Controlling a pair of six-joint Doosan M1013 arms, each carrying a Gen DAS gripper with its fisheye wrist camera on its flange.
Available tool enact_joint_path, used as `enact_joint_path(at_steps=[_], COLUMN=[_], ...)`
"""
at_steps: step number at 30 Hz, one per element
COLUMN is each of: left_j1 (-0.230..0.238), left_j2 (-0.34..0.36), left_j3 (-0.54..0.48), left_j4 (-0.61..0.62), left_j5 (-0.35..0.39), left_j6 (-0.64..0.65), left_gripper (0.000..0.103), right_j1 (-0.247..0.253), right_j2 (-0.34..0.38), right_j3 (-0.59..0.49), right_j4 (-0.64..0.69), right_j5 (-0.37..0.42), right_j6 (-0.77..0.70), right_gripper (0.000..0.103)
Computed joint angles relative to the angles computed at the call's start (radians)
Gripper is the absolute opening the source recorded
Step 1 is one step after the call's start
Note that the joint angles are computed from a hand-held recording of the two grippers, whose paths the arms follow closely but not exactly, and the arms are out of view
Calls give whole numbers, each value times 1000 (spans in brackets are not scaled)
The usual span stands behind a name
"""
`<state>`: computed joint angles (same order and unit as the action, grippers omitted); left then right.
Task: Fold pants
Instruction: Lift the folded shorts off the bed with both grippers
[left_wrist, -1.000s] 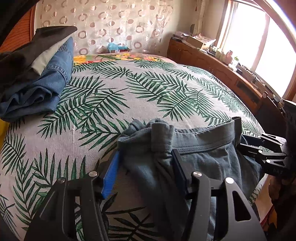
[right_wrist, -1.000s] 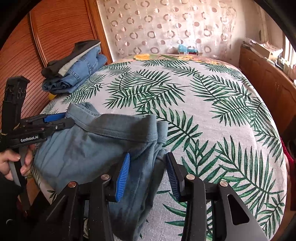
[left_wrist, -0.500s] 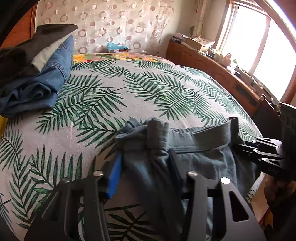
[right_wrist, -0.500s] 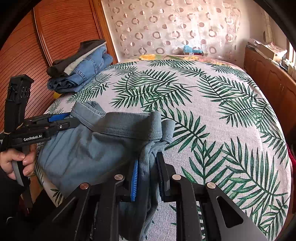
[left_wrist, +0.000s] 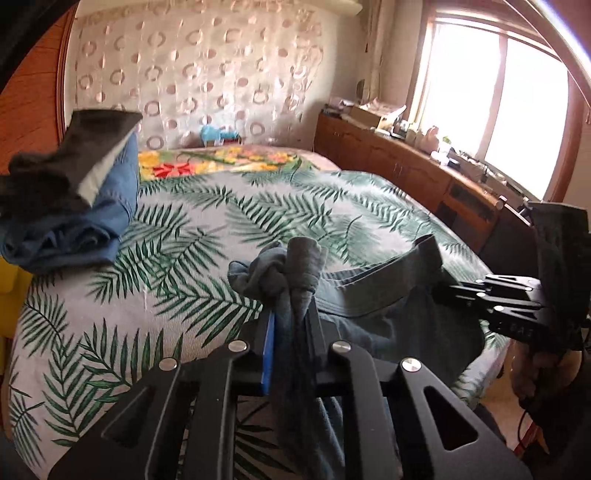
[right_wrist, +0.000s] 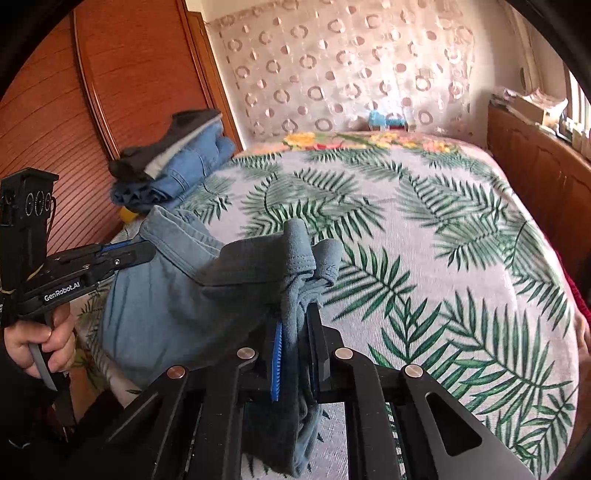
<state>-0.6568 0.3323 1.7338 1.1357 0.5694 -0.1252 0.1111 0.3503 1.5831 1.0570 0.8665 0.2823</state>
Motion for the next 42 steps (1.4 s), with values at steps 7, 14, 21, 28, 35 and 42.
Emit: enact_joint_path(at_steps=[7,14,21,28,35,42], left_j1=[-21,-39,-54,-63,-67,-50], left_j2=[-27,-54,-77,-96,-106,-109], left_j3=[5,6,1,15,32,41], left_j4=[111,204,260,305,322,308], left_j5=[34,78,119,152,179,170], left_j6=[-79,-144,-150,-173,-196,-199], left_gripper=[14,14,14,14,14,14], right_j1=[-16,-30,-44,-47,-36,-17], right_j2=[-28,-59,-81,-83,-54,-22], right_j3=[14,26,27,28,17,-20], right_j4=[68,158,212,256,286,266], right_j5=[-1,-8,17,25,24,16], right_j6=[-76,-162,-232,-284,-335,-329], right_gripper=[11,11,11,11,11,11])
